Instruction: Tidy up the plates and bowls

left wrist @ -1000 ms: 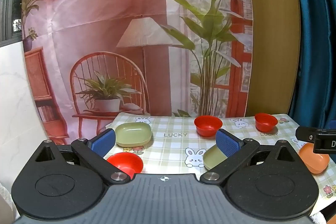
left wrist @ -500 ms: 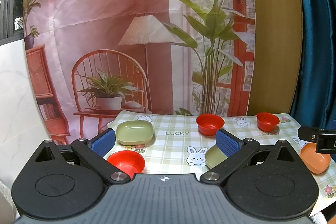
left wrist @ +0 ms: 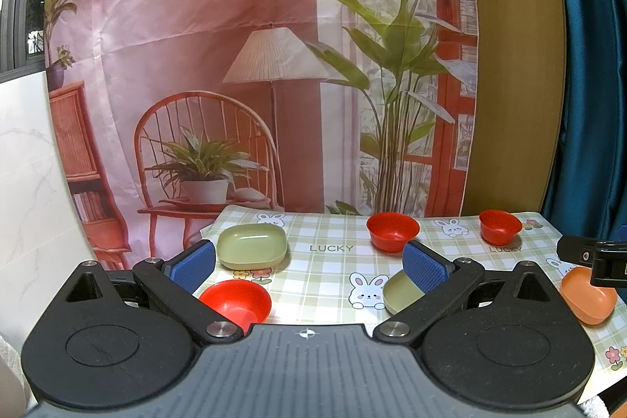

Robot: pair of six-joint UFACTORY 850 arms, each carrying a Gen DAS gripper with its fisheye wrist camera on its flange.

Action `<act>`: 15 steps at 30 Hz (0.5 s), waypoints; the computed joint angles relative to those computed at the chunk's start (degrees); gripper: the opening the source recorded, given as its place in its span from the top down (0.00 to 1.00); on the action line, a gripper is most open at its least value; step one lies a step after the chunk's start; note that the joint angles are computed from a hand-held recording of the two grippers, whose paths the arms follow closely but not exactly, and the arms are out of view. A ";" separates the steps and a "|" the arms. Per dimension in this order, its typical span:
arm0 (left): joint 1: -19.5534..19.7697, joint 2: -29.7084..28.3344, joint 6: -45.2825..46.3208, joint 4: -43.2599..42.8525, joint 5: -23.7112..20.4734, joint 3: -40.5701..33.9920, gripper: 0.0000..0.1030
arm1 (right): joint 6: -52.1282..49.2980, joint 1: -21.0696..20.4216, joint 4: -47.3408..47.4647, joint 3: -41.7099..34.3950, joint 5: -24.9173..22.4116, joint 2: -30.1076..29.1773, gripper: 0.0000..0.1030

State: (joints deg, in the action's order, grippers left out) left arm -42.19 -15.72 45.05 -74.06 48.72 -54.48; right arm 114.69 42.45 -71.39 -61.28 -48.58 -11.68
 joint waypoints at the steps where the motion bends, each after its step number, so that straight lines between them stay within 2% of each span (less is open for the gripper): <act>1: -0.07 -0.11 0.06 -0.10 0.04 -0.17 0.00 | 0.00 0.00 0.00 0.00 0.00 0.00 0.00; 15: -0.04 -0.21 0.04 -0.17 -0.03 -0.25 0.00 | 0.00 0.03 -0.04 0.05 -0.01 0.04 0.00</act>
State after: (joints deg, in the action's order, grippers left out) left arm -42.23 -15.92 45.09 -74.23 48.69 -54.73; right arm 114.68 42.48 -71.43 -61.23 -48.59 -11.64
